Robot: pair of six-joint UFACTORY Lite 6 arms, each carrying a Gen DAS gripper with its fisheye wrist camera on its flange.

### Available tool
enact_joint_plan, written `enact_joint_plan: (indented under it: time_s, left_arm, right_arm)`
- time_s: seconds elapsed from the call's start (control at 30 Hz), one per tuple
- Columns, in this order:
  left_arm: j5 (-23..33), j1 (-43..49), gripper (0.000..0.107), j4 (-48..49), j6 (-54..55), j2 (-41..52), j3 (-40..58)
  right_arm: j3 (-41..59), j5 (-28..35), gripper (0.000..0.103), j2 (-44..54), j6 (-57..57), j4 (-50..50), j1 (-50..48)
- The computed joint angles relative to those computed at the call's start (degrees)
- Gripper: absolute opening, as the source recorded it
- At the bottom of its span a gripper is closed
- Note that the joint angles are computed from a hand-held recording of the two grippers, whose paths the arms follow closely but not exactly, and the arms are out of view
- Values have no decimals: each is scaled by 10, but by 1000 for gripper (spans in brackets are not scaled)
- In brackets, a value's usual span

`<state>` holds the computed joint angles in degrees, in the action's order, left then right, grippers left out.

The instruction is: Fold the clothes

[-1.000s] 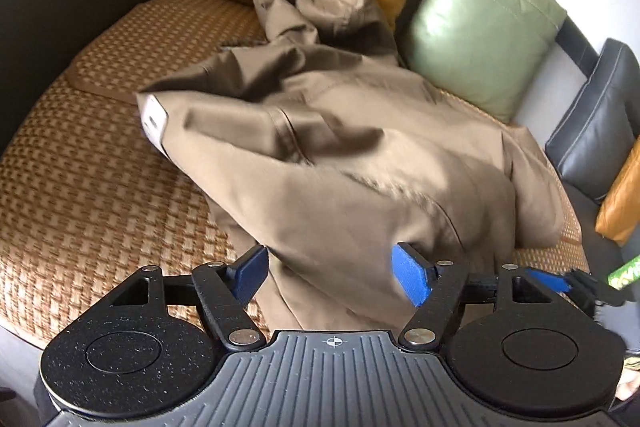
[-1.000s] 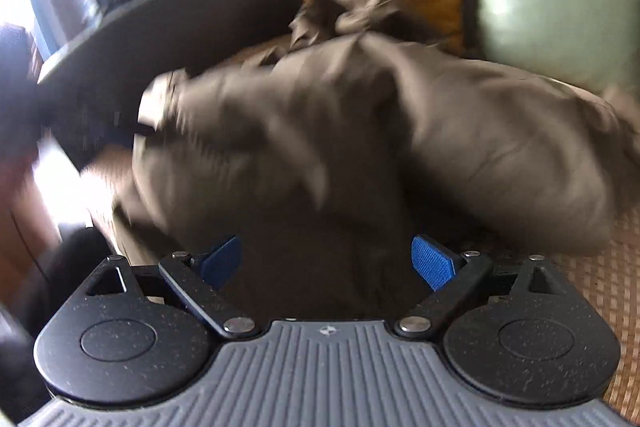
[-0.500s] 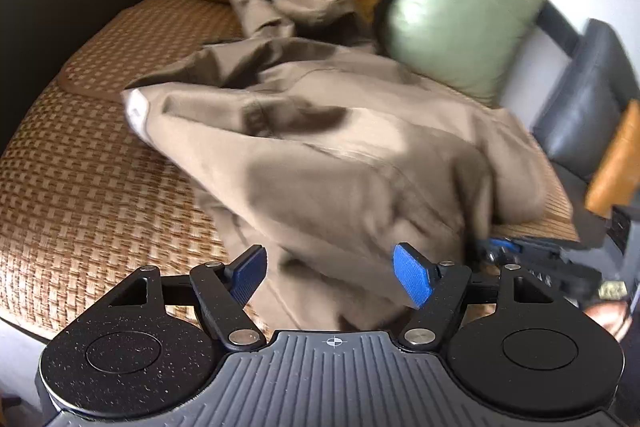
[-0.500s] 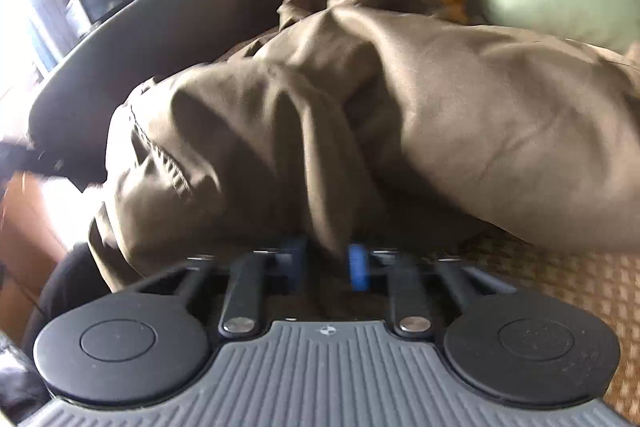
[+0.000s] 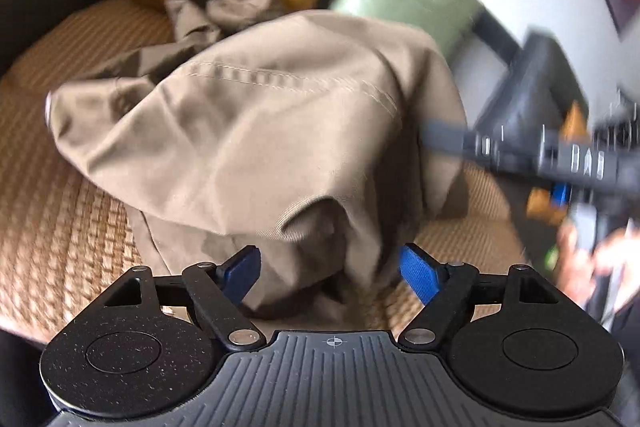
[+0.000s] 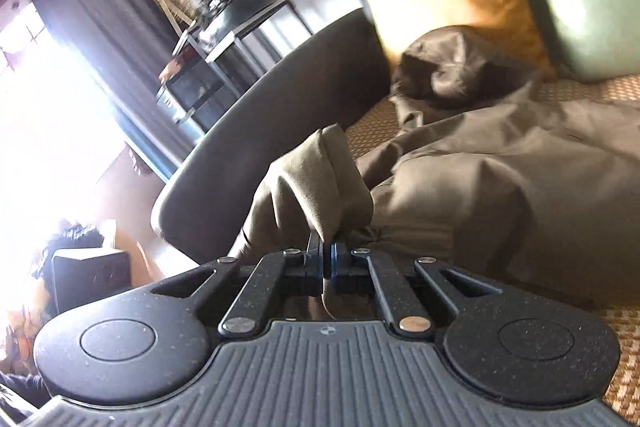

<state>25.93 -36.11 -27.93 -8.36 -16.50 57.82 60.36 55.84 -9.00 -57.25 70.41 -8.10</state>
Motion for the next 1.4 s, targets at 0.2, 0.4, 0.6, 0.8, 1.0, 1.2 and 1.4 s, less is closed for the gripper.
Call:
enact_joint_plan:
  time_s: [0.2,0.4,0.6,0.8,1.0,1.2,1.4]
  left_arm:
    - [-42,51,82,-143,90,-9,-20]
    - [-54,82,4,-208,174,24,0]
    - [-41,155,3,-32,58,-19,36]
    - [10,292,3,152,-25,35,160]
    - [56,376,2,243,-71,188,319]
    - [68,404,0,347,-148,264,372]
    - [63,415,0,370,-139,272,326]
  right_arm:
    - [-18,-34,4,1,7,-22,40]
    - [-50,-68,13,-16,-6,-16,59]
    - [-89,-88,68,-55,-49,5,16]
    - [-82,-93,68,-48,-44,-18,-82]
    - [-34,-134,68,10,-46,-36,-178]
    - [60,-216,68,108,-27,-79,-223]
    - [205,-308,72,261,93,-192,-216]
